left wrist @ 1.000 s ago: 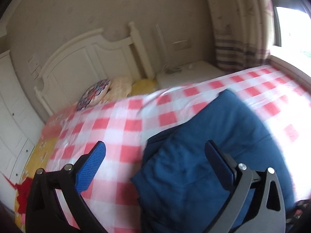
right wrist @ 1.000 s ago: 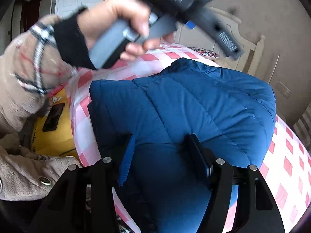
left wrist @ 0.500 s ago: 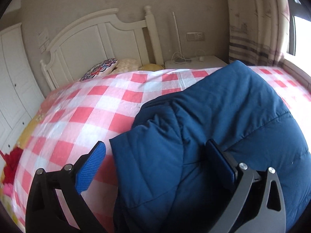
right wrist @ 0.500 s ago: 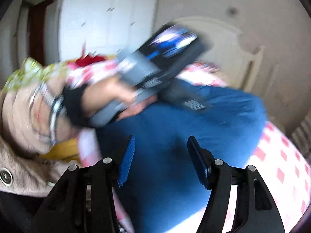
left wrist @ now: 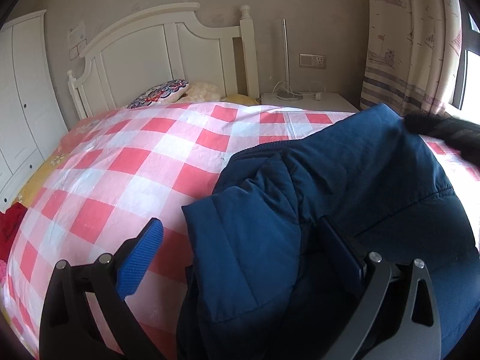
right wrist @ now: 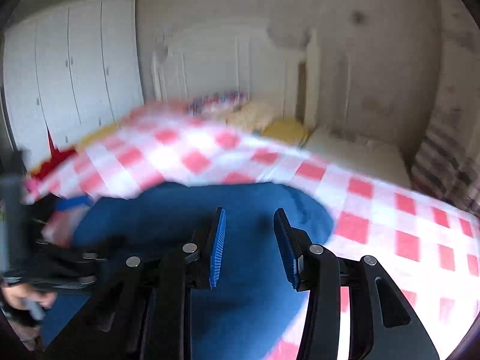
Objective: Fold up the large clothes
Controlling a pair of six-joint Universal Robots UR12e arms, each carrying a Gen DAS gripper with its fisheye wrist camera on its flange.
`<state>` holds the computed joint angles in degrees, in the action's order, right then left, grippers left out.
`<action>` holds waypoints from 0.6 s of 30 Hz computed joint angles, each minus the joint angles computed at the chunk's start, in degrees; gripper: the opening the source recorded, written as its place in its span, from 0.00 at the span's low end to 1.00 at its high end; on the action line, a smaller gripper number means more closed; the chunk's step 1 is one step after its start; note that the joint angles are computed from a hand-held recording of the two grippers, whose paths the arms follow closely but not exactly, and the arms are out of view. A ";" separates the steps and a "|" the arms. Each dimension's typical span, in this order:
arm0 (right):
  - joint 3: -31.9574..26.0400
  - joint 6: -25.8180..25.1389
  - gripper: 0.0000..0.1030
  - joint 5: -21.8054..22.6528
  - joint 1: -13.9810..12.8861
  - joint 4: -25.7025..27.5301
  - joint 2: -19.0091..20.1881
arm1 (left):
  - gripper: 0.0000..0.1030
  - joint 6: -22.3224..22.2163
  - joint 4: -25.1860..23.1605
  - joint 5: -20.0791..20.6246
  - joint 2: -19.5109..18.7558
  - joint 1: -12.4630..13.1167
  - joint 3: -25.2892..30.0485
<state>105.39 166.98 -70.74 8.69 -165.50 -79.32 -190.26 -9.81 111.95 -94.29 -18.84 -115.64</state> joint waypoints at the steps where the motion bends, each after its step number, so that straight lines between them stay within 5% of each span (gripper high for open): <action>1: -1.61 -2.26 0.43 -1.06 0.67 4.75 1.61 | 0.98 -0.81 -0.33 0.14 0.09 0.09 0.00; 6: -3.97 -3.53 0.44 -1.83 1.15 11.20 2.91 | 0.98 -4.09 -3.61 -7.31 1.11 2.94 -0.24; 10: -5.80 -6.20 0.44 -4.30 1.66 15.19 2.25 | 0.98 -4.10 -3.20 -6.83 1.02 2.73 -0.33; 15: -4.94 2.47 0.44 -3.13 0.03 4.87 1.86 | 0.98 -4.14 -2.98 -6.10 1.02 2.44 -0.44; 18: -6.35 3.06 0.44 -3.81 -0.10 9.90 3.53 | 0.98 -4.36 -3.46 -6.48 1.18 2.51 -0.41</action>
